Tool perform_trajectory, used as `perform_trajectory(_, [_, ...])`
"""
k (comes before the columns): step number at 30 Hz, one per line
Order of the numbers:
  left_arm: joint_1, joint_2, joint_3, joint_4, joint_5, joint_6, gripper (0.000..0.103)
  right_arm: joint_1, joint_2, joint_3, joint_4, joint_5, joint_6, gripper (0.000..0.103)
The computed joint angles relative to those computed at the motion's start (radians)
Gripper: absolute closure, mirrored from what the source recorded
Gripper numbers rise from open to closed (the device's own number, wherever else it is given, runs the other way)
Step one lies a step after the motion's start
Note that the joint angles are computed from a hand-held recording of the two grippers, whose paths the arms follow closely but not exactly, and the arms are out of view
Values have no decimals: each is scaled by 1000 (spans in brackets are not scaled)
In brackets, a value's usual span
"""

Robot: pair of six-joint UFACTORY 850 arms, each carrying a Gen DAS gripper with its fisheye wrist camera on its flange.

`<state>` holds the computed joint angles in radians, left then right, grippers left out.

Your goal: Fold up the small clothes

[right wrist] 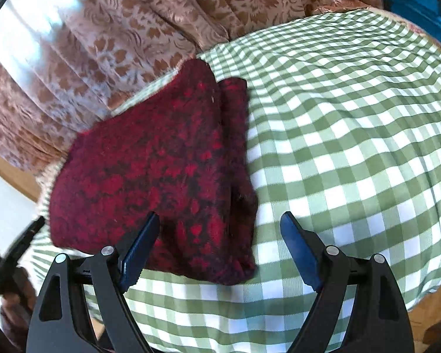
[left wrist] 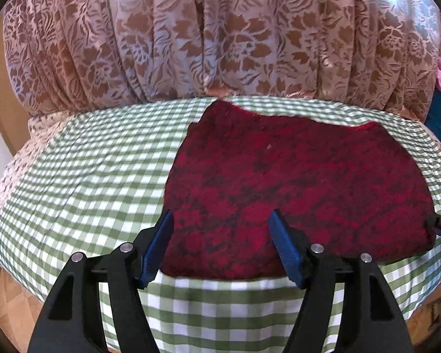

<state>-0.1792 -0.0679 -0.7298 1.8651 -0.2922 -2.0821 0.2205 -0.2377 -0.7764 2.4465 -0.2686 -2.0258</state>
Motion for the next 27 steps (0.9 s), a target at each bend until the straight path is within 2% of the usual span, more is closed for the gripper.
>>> perform_trajectory(5, [-21,-14,-30,-12,4,28,33,-42,2,-6,-128,-80,149,14])
perform_trajectory(10, [-41,-48,-70,-91,20,124,33,-74,-25,-42,-254,-143,285,10])
perform_trajectory(16, [-58,-88,-118,-113,52,171,33,-119,-97,-110,-460,-207,488,8])
perform_trajectory(18, [-63,-107,-136,-129,63,190,33,-139,-131,-135,-552,-252,572,7])
perform_trajectory(20, [-65,-124,-153,-145,76,211,33,-150,-143,-142,-576,-288,578,3])
perform_trajectory(25, [-72,-168,-194,-184,105,275,33,-172,-164,-162,-657,-394,628,3])
perform_trajectory(27, [-77,-194,-216,-256,104,357,33,-174,-184,-184,-712,-450,656,3])
